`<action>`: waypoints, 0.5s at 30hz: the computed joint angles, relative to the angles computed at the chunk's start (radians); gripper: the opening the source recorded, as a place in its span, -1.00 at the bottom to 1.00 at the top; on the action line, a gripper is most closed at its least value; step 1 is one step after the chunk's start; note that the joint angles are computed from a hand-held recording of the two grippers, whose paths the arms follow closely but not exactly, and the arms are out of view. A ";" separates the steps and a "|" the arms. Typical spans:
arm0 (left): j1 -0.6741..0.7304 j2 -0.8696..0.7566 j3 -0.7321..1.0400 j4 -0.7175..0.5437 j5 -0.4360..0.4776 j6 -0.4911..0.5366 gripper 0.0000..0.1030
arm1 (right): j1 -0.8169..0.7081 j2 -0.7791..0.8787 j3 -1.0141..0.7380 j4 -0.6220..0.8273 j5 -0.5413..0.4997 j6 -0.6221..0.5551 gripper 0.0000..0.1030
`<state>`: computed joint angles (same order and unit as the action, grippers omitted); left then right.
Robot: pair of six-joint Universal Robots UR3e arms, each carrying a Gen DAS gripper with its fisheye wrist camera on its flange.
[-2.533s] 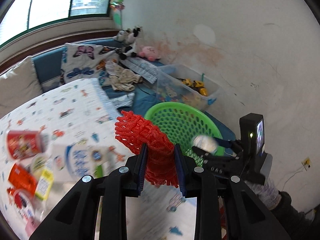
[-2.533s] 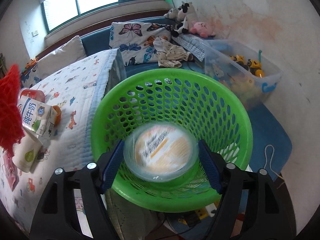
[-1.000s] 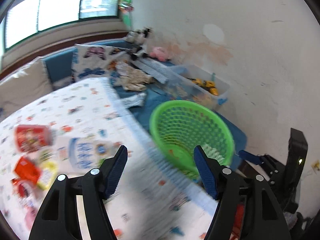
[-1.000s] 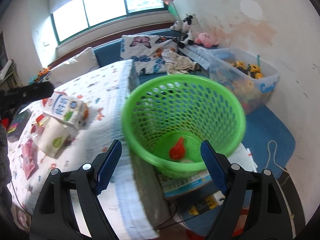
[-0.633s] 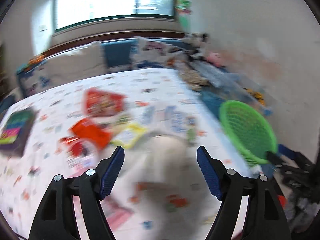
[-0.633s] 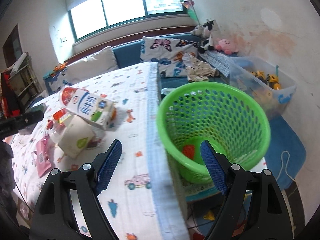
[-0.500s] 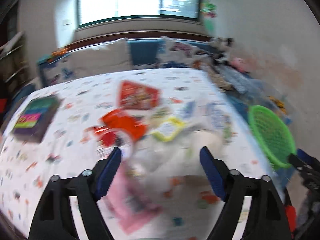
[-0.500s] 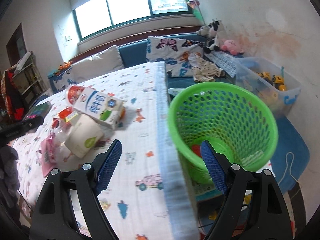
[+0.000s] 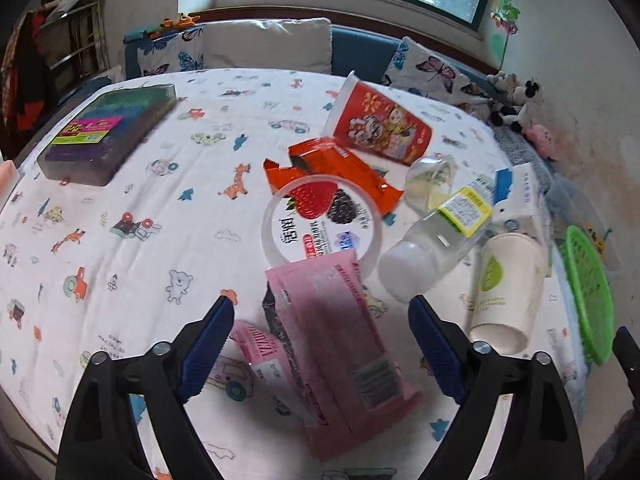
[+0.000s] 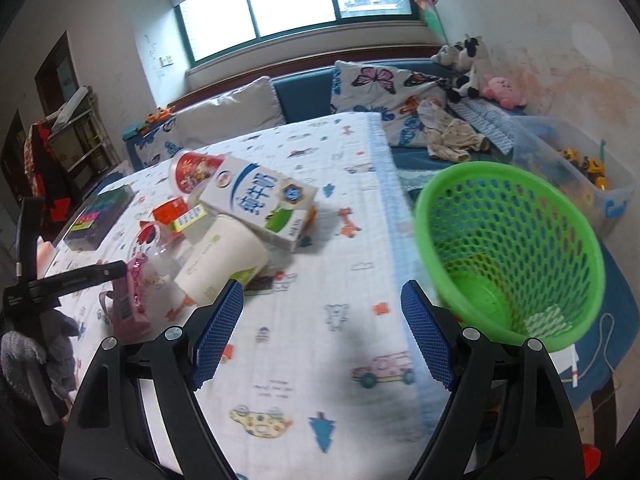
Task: Collect trash
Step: 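Move both tools back over the trash on the table, then grasp the pink wrapper packet with the left tool while the right tool grasps the white paper cup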
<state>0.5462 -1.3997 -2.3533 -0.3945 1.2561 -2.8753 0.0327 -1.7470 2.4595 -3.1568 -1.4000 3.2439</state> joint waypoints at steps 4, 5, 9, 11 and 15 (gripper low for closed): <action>0.003 -0.034 0.009 0.001 0.014 -0.005 0.68 | 0.050 0.066 -0.055 -0.001 -0.006 0.022 0.57; 0.004 -0.042 0.007 0.007 0.016 -0.007 0.68 | 0.058 0.079 -0.067 -0.001 -0.008 0.024 0.57; -0.003 -0.083 0.023 0.004 0.012 -0.011 0.68 | 0.101 0.148 -0.131 0.000 -0.016 0.046 0.57; -0.003 -0.101 0.032 -0.002 0.004 -0.014 0.68 | 0.109 0.174 -0.159 0.011 0.001 0.057 0.57; -0.014 -0.124 0.037 0.006 0.009 -0.009 0.68 | 0.114 0.230 -0.219 0.043 0.040 0.084 0.57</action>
